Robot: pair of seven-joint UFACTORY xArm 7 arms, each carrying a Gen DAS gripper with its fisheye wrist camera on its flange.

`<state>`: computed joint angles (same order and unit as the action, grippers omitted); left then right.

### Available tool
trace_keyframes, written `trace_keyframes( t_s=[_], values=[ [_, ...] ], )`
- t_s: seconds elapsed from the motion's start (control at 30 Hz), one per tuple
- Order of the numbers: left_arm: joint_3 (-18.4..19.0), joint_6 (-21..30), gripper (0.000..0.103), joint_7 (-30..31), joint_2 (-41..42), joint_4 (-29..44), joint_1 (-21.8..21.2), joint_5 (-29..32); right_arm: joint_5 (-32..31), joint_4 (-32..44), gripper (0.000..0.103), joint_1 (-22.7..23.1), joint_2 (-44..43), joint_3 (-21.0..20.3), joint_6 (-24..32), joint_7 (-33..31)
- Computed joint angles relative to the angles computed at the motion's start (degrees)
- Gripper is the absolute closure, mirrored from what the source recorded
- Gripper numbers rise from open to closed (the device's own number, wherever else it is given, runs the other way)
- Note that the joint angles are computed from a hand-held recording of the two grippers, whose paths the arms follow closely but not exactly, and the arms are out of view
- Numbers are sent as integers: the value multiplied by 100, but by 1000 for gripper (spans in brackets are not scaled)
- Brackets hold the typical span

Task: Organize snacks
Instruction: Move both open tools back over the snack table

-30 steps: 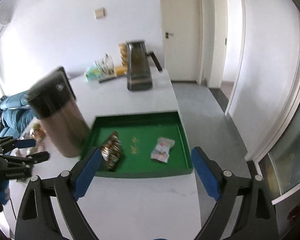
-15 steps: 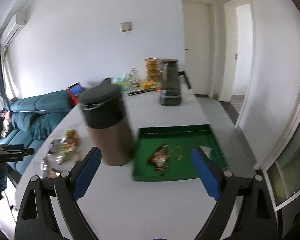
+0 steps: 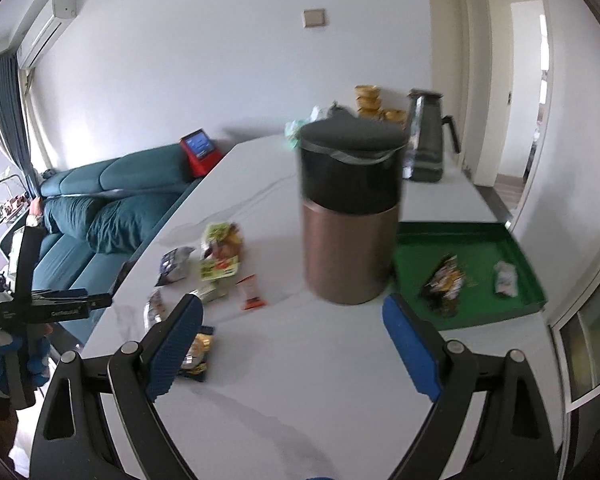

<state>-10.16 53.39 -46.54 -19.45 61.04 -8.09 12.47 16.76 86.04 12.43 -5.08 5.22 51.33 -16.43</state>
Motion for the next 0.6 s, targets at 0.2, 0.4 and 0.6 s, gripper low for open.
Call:
trace_keyframes(
  t_s=[0.2, 0.4, 0.6],
  values=[
    [174, -261, 38, 275, 170, -133, -72, -409, -279, -280, 0, 273, 117, 279, -84, 503],
    [199, -259, 38, 274, 468, -39, -110, -641, -438, -438, 0, 518, 337, 414, -70, 728],
    [198, -177, 38, 324, 725, 31, -207, -718, -519, -483, 0, 667, 537, 470, -8, 766]
  ],
)
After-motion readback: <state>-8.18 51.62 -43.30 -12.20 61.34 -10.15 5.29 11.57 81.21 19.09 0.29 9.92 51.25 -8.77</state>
